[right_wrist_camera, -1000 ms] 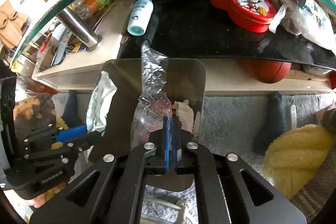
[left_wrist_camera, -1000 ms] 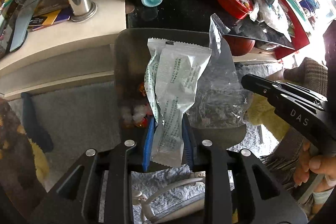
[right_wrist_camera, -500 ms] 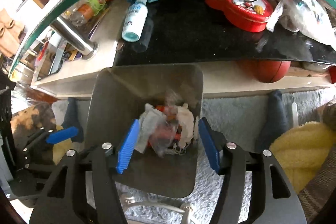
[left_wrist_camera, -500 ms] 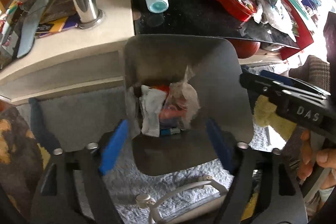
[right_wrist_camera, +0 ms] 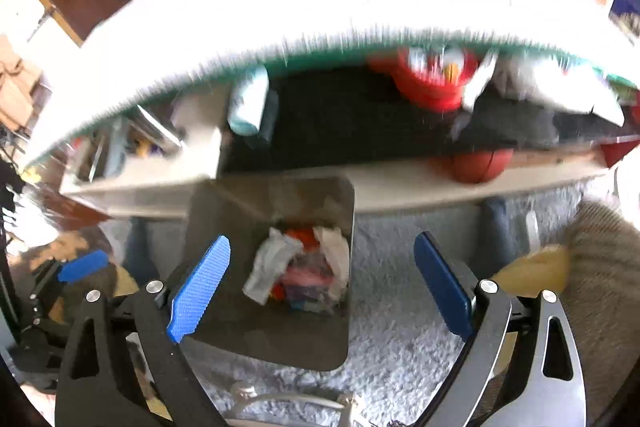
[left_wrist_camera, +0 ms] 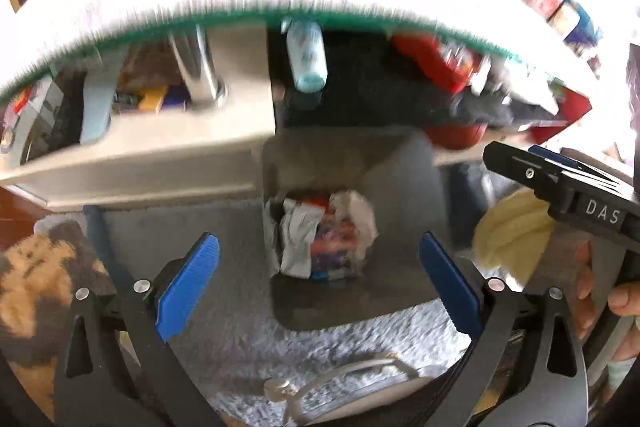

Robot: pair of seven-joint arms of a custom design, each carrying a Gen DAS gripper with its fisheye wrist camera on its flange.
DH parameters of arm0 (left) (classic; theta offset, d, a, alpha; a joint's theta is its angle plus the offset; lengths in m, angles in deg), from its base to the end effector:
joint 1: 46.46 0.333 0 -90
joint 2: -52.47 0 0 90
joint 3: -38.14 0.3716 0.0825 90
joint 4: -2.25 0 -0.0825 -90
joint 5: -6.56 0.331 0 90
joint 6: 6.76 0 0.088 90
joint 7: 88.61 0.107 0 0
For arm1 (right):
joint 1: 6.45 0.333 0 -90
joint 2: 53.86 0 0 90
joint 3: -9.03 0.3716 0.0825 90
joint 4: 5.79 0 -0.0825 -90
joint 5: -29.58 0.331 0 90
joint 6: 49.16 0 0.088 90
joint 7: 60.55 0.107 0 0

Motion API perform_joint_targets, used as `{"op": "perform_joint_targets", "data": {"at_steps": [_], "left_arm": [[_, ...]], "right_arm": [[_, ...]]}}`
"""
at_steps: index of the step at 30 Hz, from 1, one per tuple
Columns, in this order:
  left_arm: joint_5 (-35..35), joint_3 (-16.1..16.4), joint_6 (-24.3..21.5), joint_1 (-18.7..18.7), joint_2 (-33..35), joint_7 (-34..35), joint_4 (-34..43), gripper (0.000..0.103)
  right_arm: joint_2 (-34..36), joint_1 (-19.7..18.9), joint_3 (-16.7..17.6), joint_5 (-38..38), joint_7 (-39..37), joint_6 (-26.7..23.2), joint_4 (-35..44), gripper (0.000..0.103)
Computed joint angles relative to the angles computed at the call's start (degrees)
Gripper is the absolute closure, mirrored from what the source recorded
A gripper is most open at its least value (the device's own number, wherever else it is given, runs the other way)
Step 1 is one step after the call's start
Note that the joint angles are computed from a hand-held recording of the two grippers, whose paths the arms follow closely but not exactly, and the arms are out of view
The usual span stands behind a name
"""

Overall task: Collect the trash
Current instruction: 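Grasp the white tube with the right tool while the left tool grasps the silver foil wrapper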

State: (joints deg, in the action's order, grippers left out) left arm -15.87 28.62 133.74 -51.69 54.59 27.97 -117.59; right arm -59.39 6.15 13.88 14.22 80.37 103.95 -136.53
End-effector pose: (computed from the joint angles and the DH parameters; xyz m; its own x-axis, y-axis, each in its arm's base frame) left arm 0.5206 -0.1359 0.5229 -0.4659 -0.8673 0.1751 -0.8428 0.3748 -0.3863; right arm 0.4662 0.1564 0.5329 -0.3117 -0.9289 -0.1999 -0.8123 0.3697 -0.4512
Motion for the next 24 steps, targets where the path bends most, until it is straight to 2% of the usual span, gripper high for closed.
{"op": "perform_joint_targets", "data": {"at_steps": [4, 7, 11, 17, 24], "left_arm": [[1.87, 0.09, 0.08, -0.12, 0.34, -2.36, 3.55, 0.008], [5.34, 0.24, 1.30, -0.18, 1.41, -6.04, 7.38, 0.008], [7.19, 0.20, 0.52, 0.10, 4.23, -8.73, 13.86, 0.008], [12.70, -0.12, -3.08, -0.40, 11.72, -15.00, 26.51, 0.008], [17.99, -0.73, -9.61, -1.66, 22.34, -16.70, 42.74, 0.008]], "right_arm": [[-0.87, -0.94, -0.77, 0.03, -1.44, 0.95, 3.47, 0.005], [0.23, -2.27, -0.78, -3.49, -1.26, -1.72, 8.26, 0.005], [3.37, -2.84, -2.02, -4.16, -3.97, -3.38, 14.55, 0.005], [9.39, -2.99, -4.25, -5.70, -4.18, -4.61, 23.03, 0.005], [19.94, -2.85, -6.13, 0.31, -11.11, -6.38, 34.64, 0.006]]}}
